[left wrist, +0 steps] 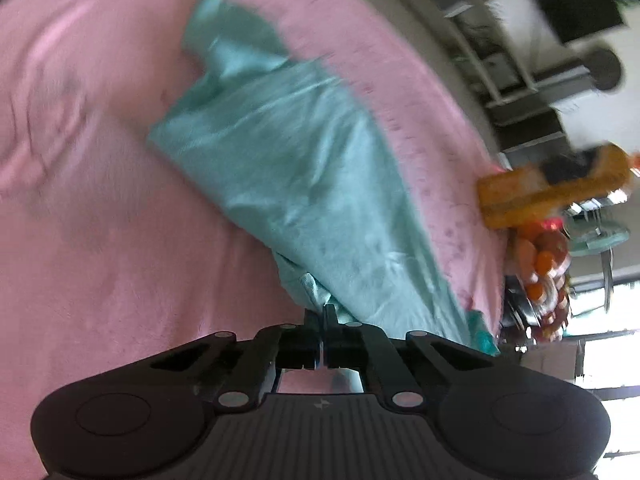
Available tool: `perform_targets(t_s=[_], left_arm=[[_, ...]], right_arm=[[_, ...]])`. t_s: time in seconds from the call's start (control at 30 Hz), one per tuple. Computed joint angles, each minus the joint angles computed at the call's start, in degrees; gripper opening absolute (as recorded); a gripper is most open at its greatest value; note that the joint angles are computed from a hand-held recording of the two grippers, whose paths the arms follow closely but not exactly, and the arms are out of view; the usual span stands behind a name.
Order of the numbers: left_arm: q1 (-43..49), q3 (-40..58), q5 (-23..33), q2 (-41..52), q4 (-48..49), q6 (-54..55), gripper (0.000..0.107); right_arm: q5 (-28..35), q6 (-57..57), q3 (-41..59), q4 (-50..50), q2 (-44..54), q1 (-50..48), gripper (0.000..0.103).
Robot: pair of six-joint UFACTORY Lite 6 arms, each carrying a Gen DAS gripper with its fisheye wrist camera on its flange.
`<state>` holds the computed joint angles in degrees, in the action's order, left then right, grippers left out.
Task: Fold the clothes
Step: 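Grasp the shirt edge with the left gripper while the right gripper holds the shirt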
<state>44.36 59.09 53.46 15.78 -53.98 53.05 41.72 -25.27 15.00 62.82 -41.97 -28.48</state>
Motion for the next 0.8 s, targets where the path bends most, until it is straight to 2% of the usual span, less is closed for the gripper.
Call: perform_targets(t_s=[0.07, 0.2, 0.3, 0.43, 0.5, 0.63, 0.7, 0.8], left_arm=[[2.15, -1.30, 2.39, -4.27, -0.22, 3.57, 0.001], [10.47, -0.55, 10.89, -8.61, 0.86, 9.59, 0.000], [12.89, -1.66, 9.14, -8.80, 1.85, 13.24, 0.001], [12.61, -3.54, 5.51, -5.89, 2.25, 15.05, 0.001], [10.73, -6.22, 1.77, -6.80, 2.26, 16.48, 0.001], [9.65, -7.07, 0.25, -6.25, 2.45, 17.20, 0.001], [9.96, -7.13, 0.03, -5.97, 2.52, 18.07, 0.001], [10.42, -7.51, -0.06, -5.83, 3.02, 18.90, 0.009]], right_arm=[[-0.87, -0.80, 0.58, -0.27, 2.23, -0.14, 0.039], [-4.60, 1.35, 2.53, -3.94, 7.12, 3.16, 0.039], [-5.38, -1.57, 1.95, -1.77, 9.11, 4.44, 0.038], [-8.91, -12.54, 0.63, 9.28, 14.62, 7.75, 0.036], [-11.41, -15.64, 0.56, 13.25, 17.07, 10.54, 0.036], [-18.76, -6.99, 0.17, 5.33, 8.95, 19.13, 0.036], [-17.22, -8.07, 2.06, 5.44, 6.90, 21.48, 0.036], [-19.00, -7.37, 7.72, 4.90, 13.41, 28.27, 0.039]])
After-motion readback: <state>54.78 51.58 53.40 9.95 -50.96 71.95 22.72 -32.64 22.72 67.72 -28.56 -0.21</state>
